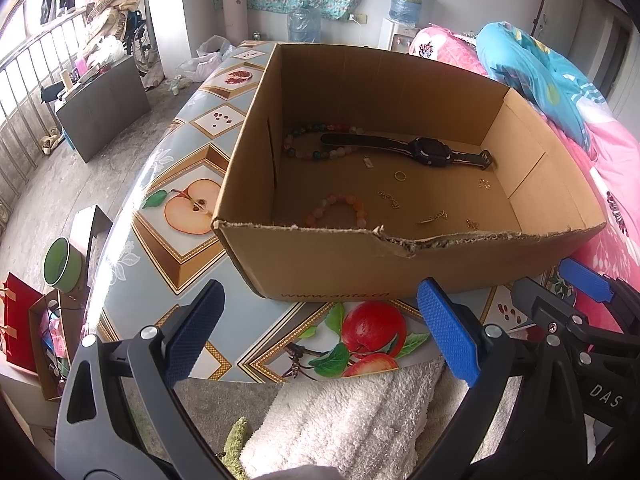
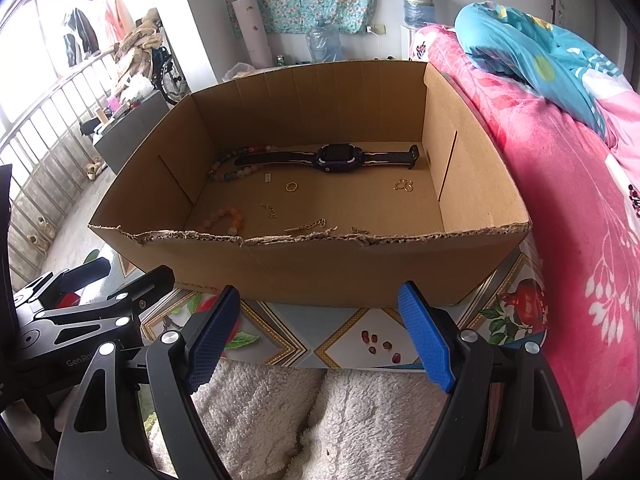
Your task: Organize jewelry
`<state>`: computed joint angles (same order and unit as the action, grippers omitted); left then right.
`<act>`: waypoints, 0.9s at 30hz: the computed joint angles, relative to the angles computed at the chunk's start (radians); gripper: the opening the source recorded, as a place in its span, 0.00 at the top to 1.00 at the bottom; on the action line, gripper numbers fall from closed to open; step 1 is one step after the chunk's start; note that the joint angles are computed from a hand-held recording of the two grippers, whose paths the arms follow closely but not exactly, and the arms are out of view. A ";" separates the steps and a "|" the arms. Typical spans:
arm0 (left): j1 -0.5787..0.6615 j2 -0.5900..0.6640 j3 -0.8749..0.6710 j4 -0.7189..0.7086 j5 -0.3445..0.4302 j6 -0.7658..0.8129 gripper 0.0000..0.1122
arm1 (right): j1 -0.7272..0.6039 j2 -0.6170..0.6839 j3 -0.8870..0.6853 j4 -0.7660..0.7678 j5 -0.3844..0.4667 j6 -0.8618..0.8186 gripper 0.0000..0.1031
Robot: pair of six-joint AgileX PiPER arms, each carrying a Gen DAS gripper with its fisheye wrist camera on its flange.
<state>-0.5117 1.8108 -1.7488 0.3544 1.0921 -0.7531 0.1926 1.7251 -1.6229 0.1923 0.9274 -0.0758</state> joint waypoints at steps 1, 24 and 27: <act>0.000 0.001 -0.002 0.000 0.001 0.001 0.17 | 0.000 0.000 0.000 0.000 0.001 0.001 0.23; 0.001 0.002 -0.004 -0.003 0.002 0.002 0.17 | -0.007 0.005 -0.002 0.008 0.002 -0.009 0.23; 0.001 0.002 -0.005 -0.002 0.003 0.002 0.17 | -0.006 0.005 -0.002 0.007 0.002 -0.008 0.23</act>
